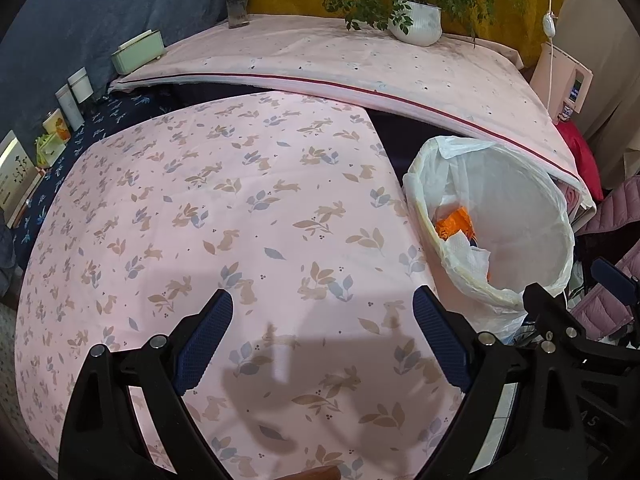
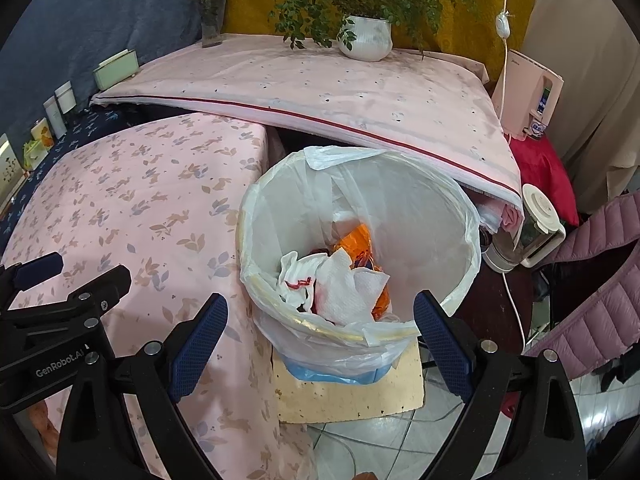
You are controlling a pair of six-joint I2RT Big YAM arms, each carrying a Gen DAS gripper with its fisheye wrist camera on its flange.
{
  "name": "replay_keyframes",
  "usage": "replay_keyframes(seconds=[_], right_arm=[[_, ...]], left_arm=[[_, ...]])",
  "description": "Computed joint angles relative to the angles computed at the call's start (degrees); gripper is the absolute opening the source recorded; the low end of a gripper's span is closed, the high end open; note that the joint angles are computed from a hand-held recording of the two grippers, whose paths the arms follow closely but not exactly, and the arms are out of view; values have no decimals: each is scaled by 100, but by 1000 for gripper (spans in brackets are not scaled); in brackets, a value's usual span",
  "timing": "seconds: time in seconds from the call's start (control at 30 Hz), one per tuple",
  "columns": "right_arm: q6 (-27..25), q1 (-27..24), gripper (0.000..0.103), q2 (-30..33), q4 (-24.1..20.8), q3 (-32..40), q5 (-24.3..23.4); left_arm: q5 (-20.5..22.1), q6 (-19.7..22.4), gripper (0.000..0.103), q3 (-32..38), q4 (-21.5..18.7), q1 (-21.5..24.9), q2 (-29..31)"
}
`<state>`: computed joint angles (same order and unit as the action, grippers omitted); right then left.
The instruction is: Collect trash
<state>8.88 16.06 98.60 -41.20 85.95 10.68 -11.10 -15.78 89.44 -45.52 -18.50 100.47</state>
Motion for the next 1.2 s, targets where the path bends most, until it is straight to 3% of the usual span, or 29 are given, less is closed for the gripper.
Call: replay_keyframes(seconds=[1.2], right_arm=[[58, -68, 90, -115, 36, -236, 95]], left_arm=[[52, -80, 87, -65, 1, -108, 5]])
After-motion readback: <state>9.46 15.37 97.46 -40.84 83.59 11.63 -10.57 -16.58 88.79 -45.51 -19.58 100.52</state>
